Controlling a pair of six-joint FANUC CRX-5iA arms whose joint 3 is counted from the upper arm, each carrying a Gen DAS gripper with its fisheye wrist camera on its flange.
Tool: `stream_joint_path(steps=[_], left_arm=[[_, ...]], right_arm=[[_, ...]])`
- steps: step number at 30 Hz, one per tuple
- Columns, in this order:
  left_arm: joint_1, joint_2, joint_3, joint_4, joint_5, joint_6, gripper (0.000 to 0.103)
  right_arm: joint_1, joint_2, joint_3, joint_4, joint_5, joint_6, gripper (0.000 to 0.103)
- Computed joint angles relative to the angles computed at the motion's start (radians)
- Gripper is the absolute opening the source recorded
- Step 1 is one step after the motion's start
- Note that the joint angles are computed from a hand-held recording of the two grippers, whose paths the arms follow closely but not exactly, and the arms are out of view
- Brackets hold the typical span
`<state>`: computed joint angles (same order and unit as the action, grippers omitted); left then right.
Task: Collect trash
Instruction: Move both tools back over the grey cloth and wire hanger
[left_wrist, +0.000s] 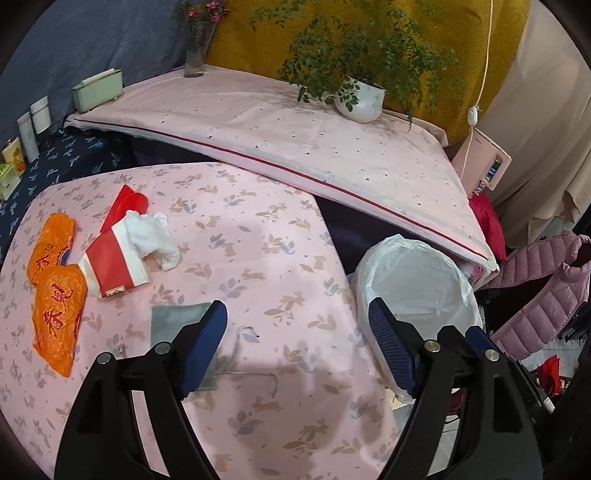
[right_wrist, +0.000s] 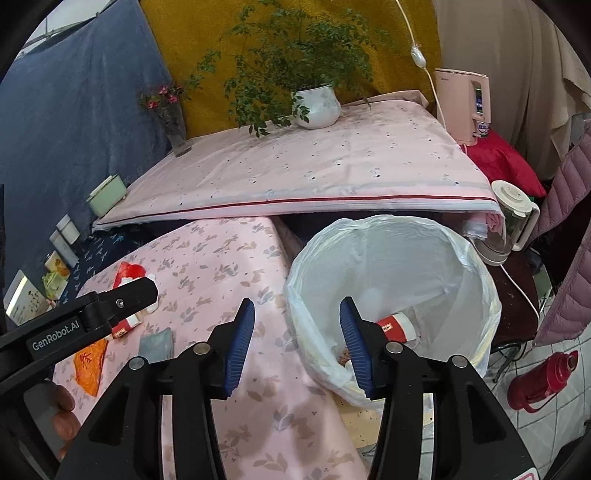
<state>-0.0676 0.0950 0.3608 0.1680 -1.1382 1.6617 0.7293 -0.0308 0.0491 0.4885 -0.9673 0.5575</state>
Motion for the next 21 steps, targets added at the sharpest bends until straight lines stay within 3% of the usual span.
stream_joint_path(steps=[3, 11, 21], left_arm=[[0.040, -0.034, -0.044, -0.009, 0.011, 0.010, 0.084], [0.163, -0.094, -0.137, -0.024, 0.007, 0.017, 0.084], [0.281, -0.142, -0.208, -0.128, -0.005, 0.016, 0.085]], right_arm=[[0.021, 0.023, 0.027, -0.022, -0.005, 0.024, 0.048], [0.076, 0.086, 0.092, -0.069, -0.022, 0.082, 0.053], [0.119, 0.180, 0.177, -0.154, -0.049, 0.144, 0.057]])
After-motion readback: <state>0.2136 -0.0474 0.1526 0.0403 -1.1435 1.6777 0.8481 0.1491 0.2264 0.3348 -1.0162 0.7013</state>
